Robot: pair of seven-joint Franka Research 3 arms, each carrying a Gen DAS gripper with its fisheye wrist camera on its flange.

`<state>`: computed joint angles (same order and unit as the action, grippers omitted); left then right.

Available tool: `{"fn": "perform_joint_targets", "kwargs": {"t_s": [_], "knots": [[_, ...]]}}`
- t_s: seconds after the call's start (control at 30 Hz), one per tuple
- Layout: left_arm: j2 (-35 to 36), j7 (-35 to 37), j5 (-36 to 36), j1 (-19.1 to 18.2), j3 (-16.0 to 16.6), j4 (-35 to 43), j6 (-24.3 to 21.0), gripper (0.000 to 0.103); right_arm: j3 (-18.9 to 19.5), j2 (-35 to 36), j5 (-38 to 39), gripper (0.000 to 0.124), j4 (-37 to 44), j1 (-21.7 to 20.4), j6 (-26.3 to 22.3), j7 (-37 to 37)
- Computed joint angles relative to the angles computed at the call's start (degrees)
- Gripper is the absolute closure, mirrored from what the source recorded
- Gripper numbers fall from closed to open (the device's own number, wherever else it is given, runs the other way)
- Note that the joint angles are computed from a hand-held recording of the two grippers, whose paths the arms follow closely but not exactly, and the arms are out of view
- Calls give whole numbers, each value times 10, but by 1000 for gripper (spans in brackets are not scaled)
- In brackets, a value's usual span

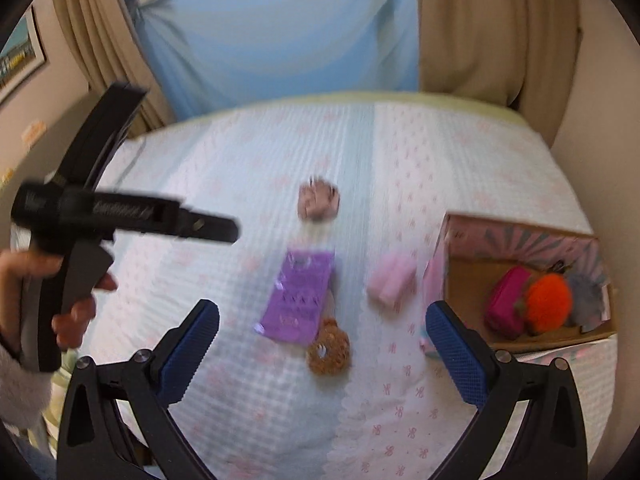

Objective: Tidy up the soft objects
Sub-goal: 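Move both tools back toward the purple packet and brown plush, then grasp the purple packet with the left tool while the right tool grasps the brown plush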

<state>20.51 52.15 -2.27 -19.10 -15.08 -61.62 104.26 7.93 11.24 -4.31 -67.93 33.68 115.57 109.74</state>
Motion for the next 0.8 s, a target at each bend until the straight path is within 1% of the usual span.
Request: {"fn": "perform_joint_targets", "kwargs": {"t_s": [0.13, 0.17, 0.23, 0.3, 0.33, 0.43, 0.53, 0.57, 0.6, 0.7, 0.73, 0.8], "knots": [[26, 11, -9, 4, -2, -41, 44, 0, 3, -9, 26, 22, -87, -11, 41, -25], [31, 14, -8, 4, -1, -49, 52, 0, 4, -10, 36, 26, -108, -15, 52, -31], [46, 16, -2, 3, 0, -55, 64, 0, 7, -7, 56, 30, -136, -20, 67, -46], [57, 16, 6, 0, 2, -60, 72, 0, 8, 0, 66, 35, -152, -22, 77, -58], [63, 14, 10, 0, 3, -63, 78, 0, 10, 6, 74, 36, -160, -23, 85, -67], [74, 12, 5, 5, 1, -81, 99, 0, 11, 24, 89, 37, -166, -22, 96, -89], [92, 18, 5, 5, 0, -76, 100, 0, 11, 41, 103, 41, -169, -23, 106, -109], [97, 20, 7, 4, -1, -77, 101, 0, 11, 47, 106, 45, -169, -22, 108, -114], [100, 22, 7, 4, -2, -77, 103, 0, 10, 53, 107, 51, -167, -21, 108, -119], [98, 21, 13, 1, -1, -93, 131, 0, 8, 71, 112, 61, -159, -19, 100, -132], [100, 20, 17, -1, 0, -92, 133, 1, 7, 76, 110, 64, -154, -17, 97, -132], [101, 15, 23, -6, 0, -93, 135, 2, 2, 81, 98, 72, -151, -11, 96, -127]]}}
